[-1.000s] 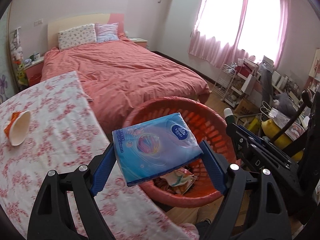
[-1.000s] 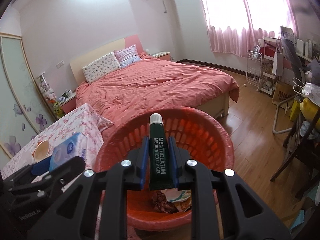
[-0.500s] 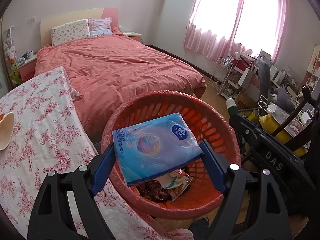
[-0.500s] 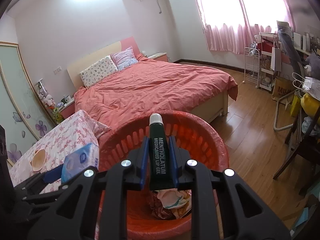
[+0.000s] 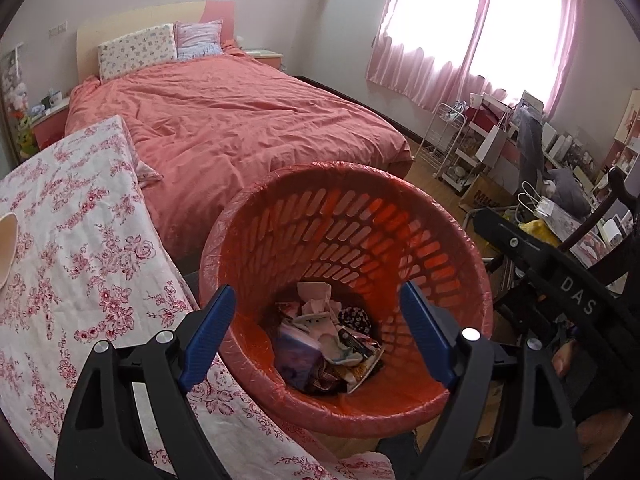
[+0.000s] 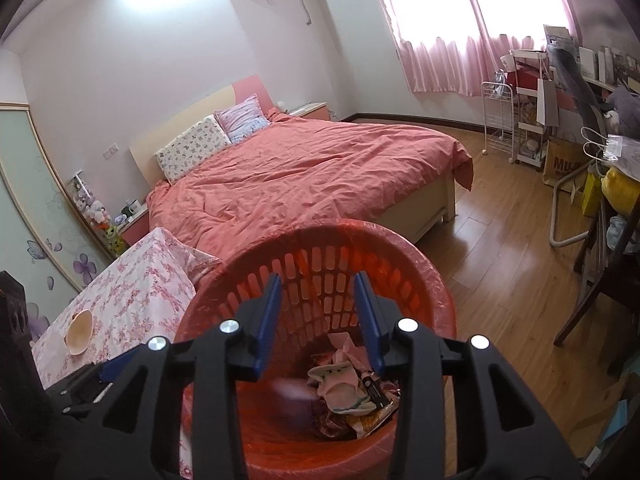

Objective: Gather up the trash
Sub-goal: 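Move both open tools back over the bed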

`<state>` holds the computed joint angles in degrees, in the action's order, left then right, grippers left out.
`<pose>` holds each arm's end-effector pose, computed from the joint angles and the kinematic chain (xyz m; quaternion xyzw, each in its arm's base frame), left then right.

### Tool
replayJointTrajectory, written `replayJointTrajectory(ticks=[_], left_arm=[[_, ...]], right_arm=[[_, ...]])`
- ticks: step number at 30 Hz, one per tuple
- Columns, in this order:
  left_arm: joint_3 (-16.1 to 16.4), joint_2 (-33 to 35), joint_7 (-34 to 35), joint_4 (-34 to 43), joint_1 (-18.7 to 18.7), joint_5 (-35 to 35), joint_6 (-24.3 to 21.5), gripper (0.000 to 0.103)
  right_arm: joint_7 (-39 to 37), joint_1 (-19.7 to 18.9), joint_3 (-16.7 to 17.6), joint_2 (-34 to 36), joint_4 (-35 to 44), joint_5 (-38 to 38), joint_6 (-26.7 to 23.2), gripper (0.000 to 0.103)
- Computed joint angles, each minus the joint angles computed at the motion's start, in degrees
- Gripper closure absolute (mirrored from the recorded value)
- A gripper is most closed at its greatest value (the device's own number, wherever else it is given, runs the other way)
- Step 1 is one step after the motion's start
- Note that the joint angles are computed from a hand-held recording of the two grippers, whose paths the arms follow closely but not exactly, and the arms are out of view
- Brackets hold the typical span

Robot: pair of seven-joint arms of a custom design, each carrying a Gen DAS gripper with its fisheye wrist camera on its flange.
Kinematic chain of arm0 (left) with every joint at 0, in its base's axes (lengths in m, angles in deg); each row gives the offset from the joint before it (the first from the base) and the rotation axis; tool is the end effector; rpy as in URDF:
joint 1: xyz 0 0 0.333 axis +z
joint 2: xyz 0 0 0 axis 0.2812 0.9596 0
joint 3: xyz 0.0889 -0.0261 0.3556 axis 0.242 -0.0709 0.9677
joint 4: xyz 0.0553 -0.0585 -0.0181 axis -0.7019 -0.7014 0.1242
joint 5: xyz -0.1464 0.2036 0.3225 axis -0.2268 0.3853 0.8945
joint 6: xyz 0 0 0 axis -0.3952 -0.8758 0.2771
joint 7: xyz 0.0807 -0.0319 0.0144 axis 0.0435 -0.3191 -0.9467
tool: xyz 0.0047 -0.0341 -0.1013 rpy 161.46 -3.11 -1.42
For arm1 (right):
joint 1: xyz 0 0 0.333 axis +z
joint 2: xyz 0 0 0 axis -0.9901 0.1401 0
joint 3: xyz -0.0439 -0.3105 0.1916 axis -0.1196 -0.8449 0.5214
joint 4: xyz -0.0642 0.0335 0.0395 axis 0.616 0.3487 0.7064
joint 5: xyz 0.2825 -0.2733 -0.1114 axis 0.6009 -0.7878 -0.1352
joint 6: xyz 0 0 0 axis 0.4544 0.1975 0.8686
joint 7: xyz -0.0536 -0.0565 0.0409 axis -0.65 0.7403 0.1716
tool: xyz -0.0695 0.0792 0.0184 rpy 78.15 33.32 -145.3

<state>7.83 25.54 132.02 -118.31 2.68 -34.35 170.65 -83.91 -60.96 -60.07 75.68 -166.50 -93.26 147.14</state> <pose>0.7228 -0.3885 0.4277 -0.4153 0.8253 -0.3743 0.0793 0.6385 0.2238 0.4233 -0.3523 0.8160 -0.3081 0.3393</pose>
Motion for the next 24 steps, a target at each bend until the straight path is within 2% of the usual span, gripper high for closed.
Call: replayJointTrajectory(ticks=[6,15,24], left_arm=[[1.6,-1.1,-1.7,-1.4,0.2,0.9,1.8,0.020],[7.9,-5.1,-8.5,-7.3,0.8,6.2,6.4,0.020],[17.7,-8.2,-21.9,-10.8,1.9,13.3,9.1,0.020]], right_arm=[[-1.9,0.4,0.4,-0.2,0.0,0.9,-1.0,0.064],[-8.5,1.8,0.7,2.3,3.7,5.0,-0.1,0.064],[-20.2,5.6,-0.5,8.0,12.1,12.4,1.7,0.063]])
